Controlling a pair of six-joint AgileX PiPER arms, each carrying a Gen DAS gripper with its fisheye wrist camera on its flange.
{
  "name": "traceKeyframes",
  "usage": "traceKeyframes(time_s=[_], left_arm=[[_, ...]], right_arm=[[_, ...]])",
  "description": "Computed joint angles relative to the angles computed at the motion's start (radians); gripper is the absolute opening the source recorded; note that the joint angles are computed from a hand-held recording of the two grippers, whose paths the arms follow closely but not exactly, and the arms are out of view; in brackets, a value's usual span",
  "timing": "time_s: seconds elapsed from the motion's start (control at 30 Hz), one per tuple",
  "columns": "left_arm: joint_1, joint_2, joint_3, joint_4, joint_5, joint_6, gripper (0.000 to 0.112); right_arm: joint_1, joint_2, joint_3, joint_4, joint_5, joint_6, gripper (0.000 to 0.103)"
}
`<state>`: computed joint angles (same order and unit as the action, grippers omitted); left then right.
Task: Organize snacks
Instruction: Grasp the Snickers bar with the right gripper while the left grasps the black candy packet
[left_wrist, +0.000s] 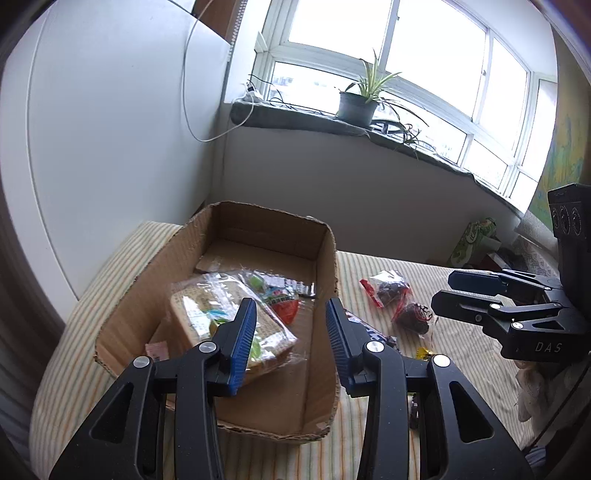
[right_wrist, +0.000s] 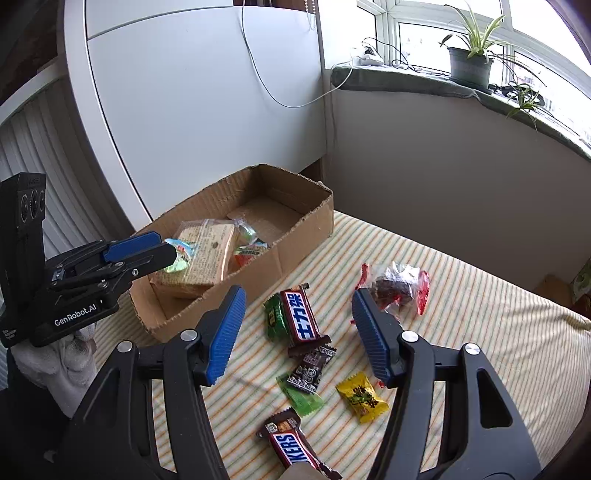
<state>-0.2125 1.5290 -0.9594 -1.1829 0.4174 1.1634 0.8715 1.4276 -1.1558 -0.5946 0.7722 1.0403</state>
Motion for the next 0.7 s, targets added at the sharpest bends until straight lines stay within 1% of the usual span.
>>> traceKeyframes(time_s=[0.13, 0.27, 0.37, 0.53, 0.6, 0.7], left_arm=[[-0.05, -0.017, 0.018, 0.016, -0.02, -0.013, 0.038], [-0.091, -0.014, 0.015, 0.04, -0.019, -0.044, 0.038], [-0.135, -0.007, 0.01, 0.076, -0.036, -0.08, 0.038], [-0.217, 0.024, -0.005, 0.171, -0.054, -0.169, 0.037], [-0.247, 0.037, -0.003, 0.18, -0.069, -0.175, 0.038], [-0.269, 0.07, -0.019, 0.209, -0.045, -0.209, 0.037]], right_arm=[[0.011, -0.057, 0.092, 0.012, -0.011, 0.001, 0.063], [0.045, -0.116, 0.204, -0.012, -0.006, 0.067, 0.063], [0.048, -0.16, 0.285, 0.019, -0.047, 0.069, 0.063], [0.063, -0.174, 0.353, 0.062, -0.091, 0.052, 0.063], [0.076, -0.161, 0.36, 0.07, -0.103, 0.052, 0.063], [0.091, -0.145, 0.371, 0.078, -0.12, 0.054, 0.063]])
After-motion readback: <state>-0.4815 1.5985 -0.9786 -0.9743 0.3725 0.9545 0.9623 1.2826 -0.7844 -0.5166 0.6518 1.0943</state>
